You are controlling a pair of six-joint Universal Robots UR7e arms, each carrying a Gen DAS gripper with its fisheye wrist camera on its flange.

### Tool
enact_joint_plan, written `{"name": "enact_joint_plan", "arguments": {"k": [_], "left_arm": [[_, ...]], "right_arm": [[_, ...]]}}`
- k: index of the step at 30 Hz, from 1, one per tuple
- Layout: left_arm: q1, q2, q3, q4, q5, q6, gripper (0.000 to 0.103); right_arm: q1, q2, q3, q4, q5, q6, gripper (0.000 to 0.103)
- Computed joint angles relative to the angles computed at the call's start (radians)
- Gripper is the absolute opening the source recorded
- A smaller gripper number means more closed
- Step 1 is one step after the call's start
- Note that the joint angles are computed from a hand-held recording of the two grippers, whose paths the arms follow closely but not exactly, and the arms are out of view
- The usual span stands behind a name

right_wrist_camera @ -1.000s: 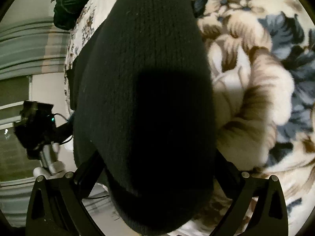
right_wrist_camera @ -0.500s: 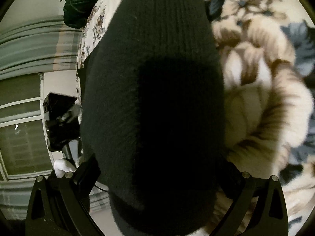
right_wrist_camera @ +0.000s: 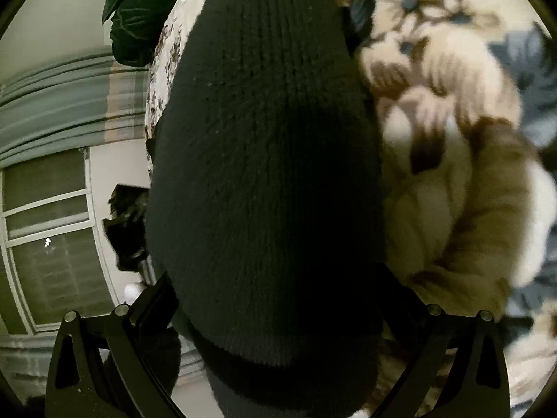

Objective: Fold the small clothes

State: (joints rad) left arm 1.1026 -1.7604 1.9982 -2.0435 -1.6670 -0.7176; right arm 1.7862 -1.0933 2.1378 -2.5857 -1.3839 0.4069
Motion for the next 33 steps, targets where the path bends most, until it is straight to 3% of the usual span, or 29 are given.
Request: {"name": "enact_joint_plan", "arguments": {"k": [3,8,17,20,25,29,33], "left_arm": [[0.023,0.001,0.006,0.000,-0.053,0.022,0.103],[0.004,-0.001,-0.002,0.041,-0.059,0.037,0.103],[-0.073,0.039,-0.049,0.177,0.025,0.095,0.103],[-0.103,0.019,-0.045,0.172,0.041,0.112,0.102],[-0.154,-0.026,-0.034,0.155,0.071,0.082,0.096],[-0.193,-0.038,-0.029,0.120,0.098,0.050,0.096],[-0.236,-0.059,-0.036,0.129,0.138,0.009,0.096]], "right_arm": [[-0.007,0.019,-0.004,-0.003,0.019,-0.011,0.103],[-0.018,0.058,-0.030,0.000,0.049,-0.027,0.103],[-0.059,0.157,-0.093,0.054,0.138,-0.044,0.103],[-0.035,0.155,-0.083,0.002,0.113,-0.074,0.103],[0.016,0.119,-0.024,-0.130,0.056,-0.040,0.083],[0.062,0.094,-0.003,-0.173,0.031,-0.034,0.082],[0.071,0.065,0.021,-0.181,0.054,-0.039,0.082]]}}
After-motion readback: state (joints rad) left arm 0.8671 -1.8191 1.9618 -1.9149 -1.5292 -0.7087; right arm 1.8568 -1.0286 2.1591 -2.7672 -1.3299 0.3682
